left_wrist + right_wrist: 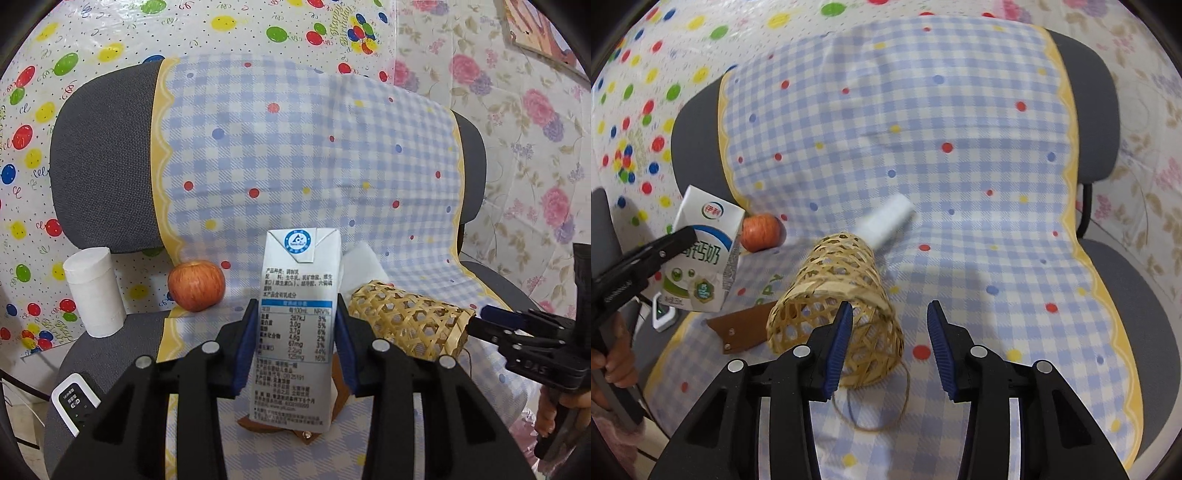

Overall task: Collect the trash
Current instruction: 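Grasp the woven bamboo basket rim with the right tool while the left tool holds the carton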

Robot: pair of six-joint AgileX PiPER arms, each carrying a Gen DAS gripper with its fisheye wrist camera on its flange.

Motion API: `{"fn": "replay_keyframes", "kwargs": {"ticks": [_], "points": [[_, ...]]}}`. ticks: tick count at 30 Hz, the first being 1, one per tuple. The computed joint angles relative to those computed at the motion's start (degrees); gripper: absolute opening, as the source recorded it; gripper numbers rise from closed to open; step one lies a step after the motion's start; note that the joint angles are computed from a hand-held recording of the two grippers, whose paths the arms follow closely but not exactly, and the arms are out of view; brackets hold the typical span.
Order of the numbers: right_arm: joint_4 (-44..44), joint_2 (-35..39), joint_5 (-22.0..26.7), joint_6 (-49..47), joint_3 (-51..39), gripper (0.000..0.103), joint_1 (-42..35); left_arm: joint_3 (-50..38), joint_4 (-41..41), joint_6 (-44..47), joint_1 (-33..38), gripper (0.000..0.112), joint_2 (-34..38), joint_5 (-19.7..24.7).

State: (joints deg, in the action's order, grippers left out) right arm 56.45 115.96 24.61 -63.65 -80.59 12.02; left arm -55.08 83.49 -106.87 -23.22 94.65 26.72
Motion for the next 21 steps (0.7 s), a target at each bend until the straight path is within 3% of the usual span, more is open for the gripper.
{"fn": "replay_keyframes", "kwargs": {"ticks": [6, 10, 11, 12, 16, 21], "points": [[-3.9, 1.0, -1.4, -1.9, -2.3, 0.043, 2.3, 0.1, -0.3, -0.1, 0.3, 0.037, 0.0, -0.4], [-2.9, -0.6, -3.7, -7.6, 0.1, 0.022, 3.6, 0.5, -0.3, -0.2, 0.2, 0.037, -0.2, -0.8], [-2.8, -1.2, -4.9, -8.4, 1.0, 0.01, 3.9, 0.6, -0.1, -0.5, 0.0, 0.037, -0.2, -0.7], [-1.7, -1.8, -5.7, -9.5, 2.0, 0.006, 3.9, 0.8, -0.2, -0.5, -0.2, 0.037, -0.5, -0.7], [9.6, -5.4, -2.5, -12.7, 4.6, 0.005, -0.4, 1.4, 0.3, -1.3, -1.9, 0.037, -1.8, 0.2], [7.2, -9.3, 0.9, -3.3, 6.1, 0.005, -5.1, 1.3, 1.5, -2.5, -4.6, 0.037, -2.9, 0.4]]}}
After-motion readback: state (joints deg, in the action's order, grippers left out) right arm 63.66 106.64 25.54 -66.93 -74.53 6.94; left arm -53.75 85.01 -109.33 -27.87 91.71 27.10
